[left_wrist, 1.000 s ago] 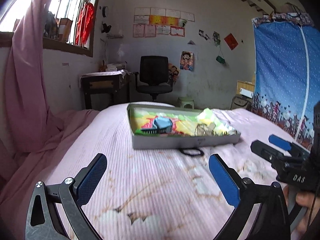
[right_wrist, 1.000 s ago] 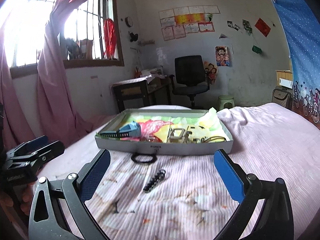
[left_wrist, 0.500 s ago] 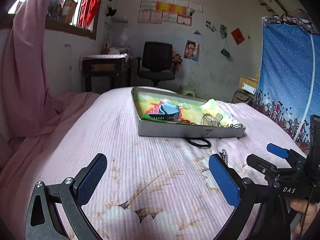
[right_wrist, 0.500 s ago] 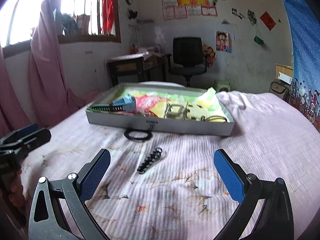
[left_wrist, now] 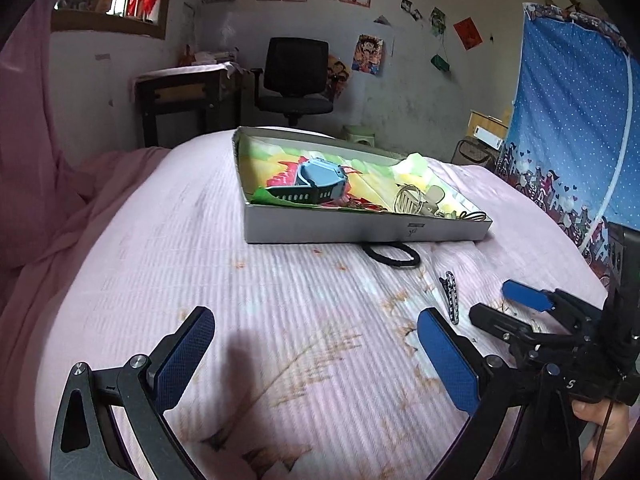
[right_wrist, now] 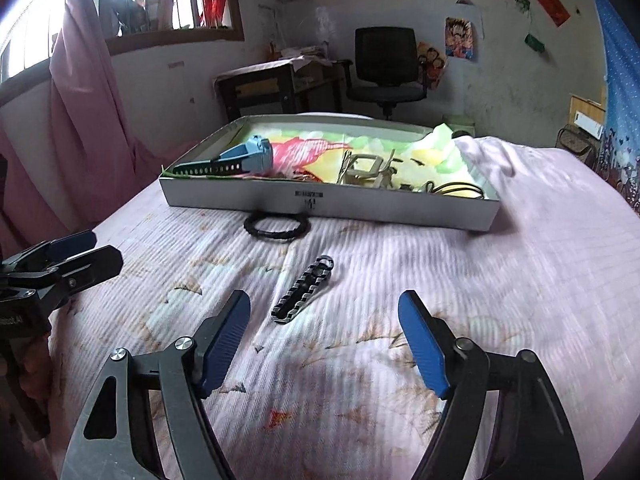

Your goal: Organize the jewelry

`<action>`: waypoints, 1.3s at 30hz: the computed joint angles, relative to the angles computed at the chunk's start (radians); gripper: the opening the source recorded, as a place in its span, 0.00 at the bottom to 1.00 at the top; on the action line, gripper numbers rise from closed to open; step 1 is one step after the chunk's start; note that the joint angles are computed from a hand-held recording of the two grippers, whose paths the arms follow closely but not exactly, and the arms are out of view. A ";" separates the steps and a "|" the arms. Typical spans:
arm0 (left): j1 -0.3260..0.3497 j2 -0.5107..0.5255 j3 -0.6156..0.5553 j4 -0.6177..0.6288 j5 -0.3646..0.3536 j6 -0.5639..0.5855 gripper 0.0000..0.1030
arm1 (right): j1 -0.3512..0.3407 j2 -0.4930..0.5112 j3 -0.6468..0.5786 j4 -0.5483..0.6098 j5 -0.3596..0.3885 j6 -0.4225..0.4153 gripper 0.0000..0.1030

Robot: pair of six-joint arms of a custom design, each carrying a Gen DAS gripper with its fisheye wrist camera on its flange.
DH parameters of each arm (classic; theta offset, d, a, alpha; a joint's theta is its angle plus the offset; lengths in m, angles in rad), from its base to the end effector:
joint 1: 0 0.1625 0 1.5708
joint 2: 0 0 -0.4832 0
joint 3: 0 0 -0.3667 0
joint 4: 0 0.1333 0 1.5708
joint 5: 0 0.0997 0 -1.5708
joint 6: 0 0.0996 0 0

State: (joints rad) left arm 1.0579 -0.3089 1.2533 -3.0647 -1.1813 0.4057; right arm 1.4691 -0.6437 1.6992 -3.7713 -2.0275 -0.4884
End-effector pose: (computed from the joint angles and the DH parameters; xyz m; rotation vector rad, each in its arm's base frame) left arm -0.2476 -0.7884 -0.0142 1.0547 2.4688 -0.7828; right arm 0.0189 -0.6953 0.1873 0.0964 -2.1573 1.1726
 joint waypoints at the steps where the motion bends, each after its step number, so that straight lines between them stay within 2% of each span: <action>1: 0.001 0.003 -0.012 0.018 -0.005 -0.005 0.99 | -0.002 -0.002 -0.002 0.014 0.005 0.004 0.64; 8: -0.002 0.039 -0.112 0.138 -0.004 -0.006 0.96 | -0.010 -0.007 -0.024 0.110 0.027 0.027 0.56; 12: 0.002 0.064 -0.178 0.226 -0.001 -0.032 0.92 | -0.019 -0.007 -0.042 0.161 0.035 0.047 0.46; 16: 0.002 0.082 -0.209 0.261 0.003 -0.029 0.88 | -0.025 -0.004 -0.063 0.188 0.033 0.066 0.36; 20: -0.004 0.102 -0.249 0.305 -0.008 -0.014 0.79 | -0.030 -0.004 -0.082 0.210 0.036 0.085 0.30; 25: -0.012 0.137 -0.322 0.385 -0.025 -0.002 0.69 | -0.040 -0.006 -0.094 0.211 0.055 0.103 0.12; 28: -0.017 0.162 -0.372 0.440 -0.028 -0.002 0.67 | -0.051 -0.008 -0.090 0.199 0.077 0.120 0.09; 37: -0.031 0.235 -0.497 0.543 -0.029 0.003 0.67 | -0.079 -0.006 -0.078 0.157 0.133 0.167 0.09; 39: -0.031 0.252 -0.530 0.569 -0.026 -0.006 0.63 | -0.083 -0.006 -0.078 0.152 0.141 0.174 0.08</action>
State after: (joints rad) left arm 1.0271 -0.0568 0.7233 -2.4956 -1.2068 0.4000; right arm 1.3865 -0.6493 1.6216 -3.6190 -1.8869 -0.3148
